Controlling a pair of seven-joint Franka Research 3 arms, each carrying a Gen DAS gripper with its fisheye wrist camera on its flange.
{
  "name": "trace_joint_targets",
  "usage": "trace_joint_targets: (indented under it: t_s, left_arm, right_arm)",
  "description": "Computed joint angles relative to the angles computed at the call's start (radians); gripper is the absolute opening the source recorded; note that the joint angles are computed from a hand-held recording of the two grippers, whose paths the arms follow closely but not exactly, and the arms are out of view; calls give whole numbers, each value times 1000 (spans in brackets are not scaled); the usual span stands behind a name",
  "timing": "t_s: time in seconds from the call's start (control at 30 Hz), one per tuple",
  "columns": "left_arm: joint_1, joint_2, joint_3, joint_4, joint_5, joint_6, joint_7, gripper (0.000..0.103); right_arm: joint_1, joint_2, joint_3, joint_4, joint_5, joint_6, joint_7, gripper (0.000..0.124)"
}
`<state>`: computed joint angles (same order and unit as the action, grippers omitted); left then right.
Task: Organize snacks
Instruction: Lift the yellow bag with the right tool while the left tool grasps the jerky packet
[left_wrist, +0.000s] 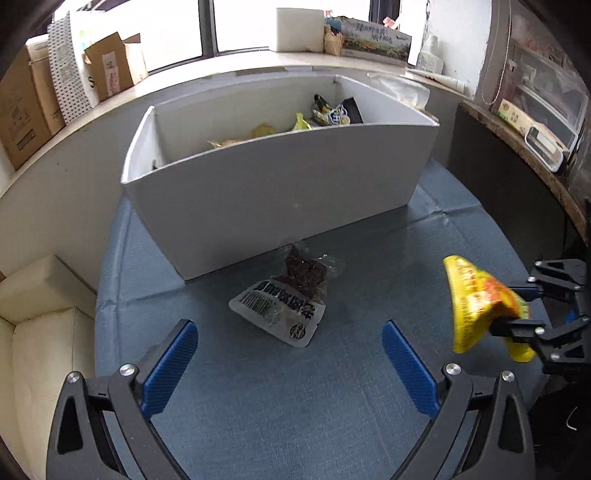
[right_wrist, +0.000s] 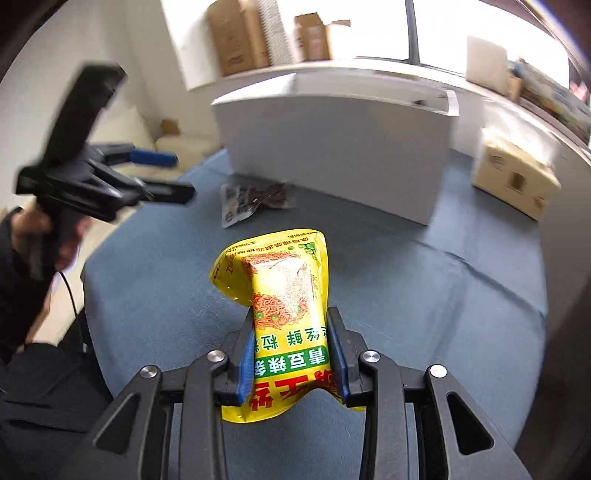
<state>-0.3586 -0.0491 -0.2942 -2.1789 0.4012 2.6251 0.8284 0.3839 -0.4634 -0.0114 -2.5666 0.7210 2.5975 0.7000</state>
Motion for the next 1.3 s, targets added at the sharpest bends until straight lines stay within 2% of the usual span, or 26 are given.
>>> trace_joint_targets:
  t_s: [0.07, 0.2, 0.3, 0.4, 0.43, 0.53, 0.63, 0.73, 0.8, 0.9, 0.97, 1.1, 1.2, 1.3]
  left_arm:
    - [2, 61, 3, 48, 7, 2, 23, 102]
    - [-1, 171, 11, 142, 24, -27, 100, 102]
    - [22, 222, 7, 171, -76, -3, 226, 102]
    - [13, 245, 27, 190, -47, -29, 234, 101]
    - [21, 242, 25, 177, -65, -7, 254, 100]
    - [29, 220, 29, 140, -87, 36, 263, 93]
    - [31, 182, 28, 105, -102, 52, 254, 63]
    - [32, 147, 24, 71, -115, 60, 264, 56]
    - [36, 119, 23, 45, -149, 69, 261, 55]
    - [43, 46, 20, -27, -237, 134, 291, 55]
    - [40, -6, 22, -63, -210, 144, 253, 55]
    - [29, -114, 36, -138, -247, 185, 251, 55]
    - [27, -190, 48, -164, -241, 190, 250, 55]
    - [26, -232, 52, -145, -237, 162, 233, 55]
  right_arm:
    - [-1, -57, -16, -36, 36, 33, -1, 37]
    - [-35, -158, 5, -94, 18, 54, 120, 37]
    - [-24, -178, 1, -116, 17, 75, 175, 37]
    - [-8, -183, 1, -126, 6, 98, 210, 37]
    - [-3, -186, -8, -127, 5, 92, 219, 37]
    - [11, -177, -7, -132, -4, 114, 233, 37]
    - [32, -162, -23, -124, 0, 108, 231, 37]
    - [61, -121, -30, -107, 24, 129, 210, 37]
    - [78, -115, -32, -107, 45, 146, 192, 37]
    - [89, -101, -30, -102, 62, 151, 186, 37]
    - [97, -95, -31, -94, 73, 149, 181, 37]
    - [120, -78, -32, -71, 112, 169, 158, 37]
    - [139, -54, -34, -38, 148, 193, 132, 37]
    - [147, -21, -30, 21, 171, 206, 114, 37]
